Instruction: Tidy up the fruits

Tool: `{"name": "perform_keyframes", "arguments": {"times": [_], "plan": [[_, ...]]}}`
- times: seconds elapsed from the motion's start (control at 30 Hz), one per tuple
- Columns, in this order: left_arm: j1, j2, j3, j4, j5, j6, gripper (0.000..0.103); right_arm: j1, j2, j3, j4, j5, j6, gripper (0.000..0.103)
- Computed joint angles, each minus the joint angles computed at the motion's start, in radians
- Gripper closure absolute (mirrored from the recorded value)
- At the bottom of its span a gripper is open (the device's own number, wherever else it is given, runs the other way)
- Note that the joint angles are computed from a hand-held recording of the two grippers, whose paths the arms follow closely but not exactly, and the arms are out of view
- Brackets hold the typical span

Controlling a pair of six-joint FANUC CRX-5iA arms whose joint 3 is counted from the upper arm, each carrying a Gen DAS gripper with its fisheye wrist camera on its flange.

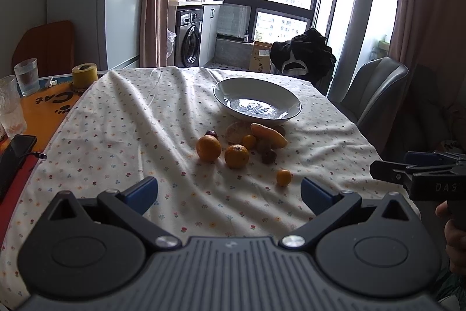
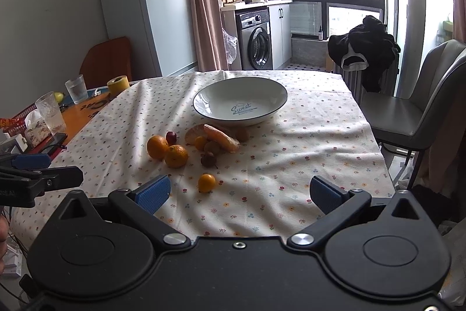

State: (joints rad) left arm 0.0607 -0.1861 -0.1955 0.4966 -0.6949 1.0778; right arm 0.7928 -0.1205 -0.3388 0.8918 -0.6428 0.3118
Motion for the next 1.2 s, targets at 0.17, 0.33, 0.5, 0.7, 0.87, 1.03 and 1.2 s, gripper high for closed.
{"name": "perform_keyframes", "arguments": {"times": [0.17, 0.33, 0.5, 0.7, 0.87, 1.03, 1.2], "plan": [[0.004, -0.001, -0.004, 0.01, -0.002, -0.01, 0.0, 0.001, -0.001, 0.0, 0.006, -0.003, -0.005, 0.0], [0.002, -0.005, -0.008, 0.008, 0.008, -0.012, 0.0, 0.002, -0.002, -0.002, 0.006, 0.001, 0.005, 0.0], [0.002, -0.007, -0.009, 0.008, 0.009, -0.009, 0.0, 0.005, 0.001, 0.001, 0.008, -0.004, 0.005, 0.0], [0.006, -0.008, -0.011, 0.017, 0.008, -0.017, 0.0, 0.005, -0.001, 0.0, 0.01, 0.0, 0.008, 0.0], [0.008, -0.006, -0.007, 0.018, 0.005, -0.017, 0.0, 0.004, -0.001, 0.0, 0.01, 0.0, 0.009, 0.0], [0.008, -0.006, -0.006, 0.016, 0.004, -0.016, 0.0, 0.004, -0.002, -0.001, 0.014, 0.003, 0.008, 0.0], [0.01, -0.008, -0.009, 0.018, 0.004, -0.021, 0.0, 0.003, -0.003, -0.005, 0.019, 0.008, 0.002, 0.0]]}}
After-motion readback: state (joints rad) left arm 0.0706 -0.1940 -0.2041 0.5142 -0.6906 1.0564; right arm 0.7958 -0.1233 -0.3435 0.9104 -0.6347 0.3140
